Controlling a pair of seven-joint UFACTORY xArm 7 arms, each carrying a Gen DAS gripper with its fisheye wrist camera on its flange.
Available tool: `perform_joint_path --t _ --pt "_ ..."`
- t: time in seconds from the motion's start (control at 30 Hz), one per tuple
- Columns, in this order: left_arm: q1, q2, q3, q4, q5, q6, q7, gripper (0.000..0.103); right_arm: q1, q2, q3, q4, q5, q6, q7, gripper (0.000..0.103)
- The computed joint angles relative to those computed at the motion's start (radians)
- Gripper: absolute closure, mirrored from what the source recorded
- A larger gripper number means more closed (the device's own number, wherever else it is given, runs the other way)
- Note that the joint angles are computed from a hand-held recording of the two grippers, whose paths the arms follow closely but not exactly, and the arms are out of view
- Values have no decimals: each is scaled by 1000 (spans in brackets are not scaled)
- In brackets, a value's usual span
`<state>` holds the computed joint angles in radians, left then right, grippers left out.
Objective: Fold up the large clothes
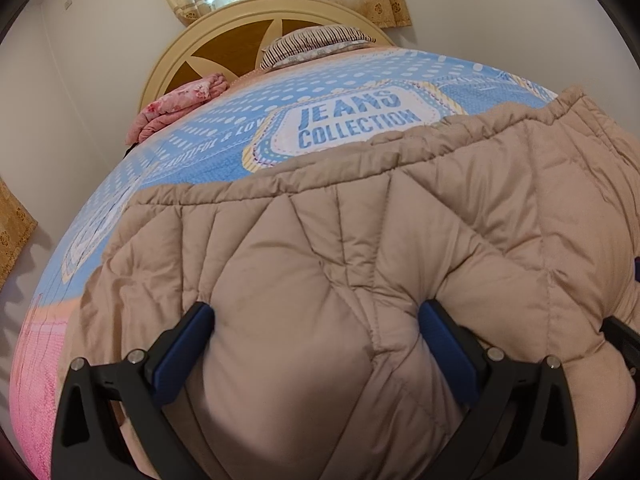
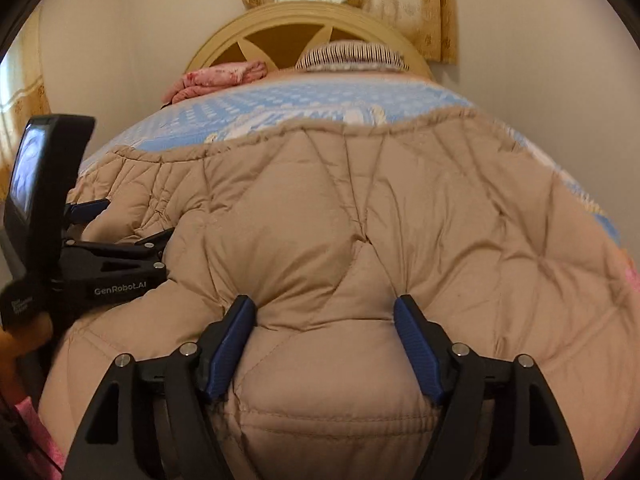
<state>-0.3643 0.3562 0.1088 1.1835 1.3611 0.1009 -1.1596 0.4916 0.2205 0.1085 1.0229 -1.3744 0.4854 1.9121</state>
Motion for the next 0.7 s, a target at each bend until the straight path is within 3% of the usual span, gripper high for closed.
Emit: perform_joint_path --t 0.07,0.17,0.3,0.4,0.5,0.7 --pt "-1 -1 1 -1 7 1 -7 0 -5 6 2 4 31 -2 -34 28" --pt "1 0 -2 1 5 0 -6 0 27 -3 13 13 68 76 -65 28" --pt "3 1 -2 1 3 -2 -5 0 50 -41 29 -3 -36 83 74 28" --pt "0 0 1 0 7 -3 -12 0 65 11 48 34 -1 136 -7 28" --pt "3 1 -3 3 15 3 -16 0 55 36 32 45 51 92 -52 25" --pt "-2 1 -4 10 46 22 -42 0 84 65 8 71 113 115 -126 23"
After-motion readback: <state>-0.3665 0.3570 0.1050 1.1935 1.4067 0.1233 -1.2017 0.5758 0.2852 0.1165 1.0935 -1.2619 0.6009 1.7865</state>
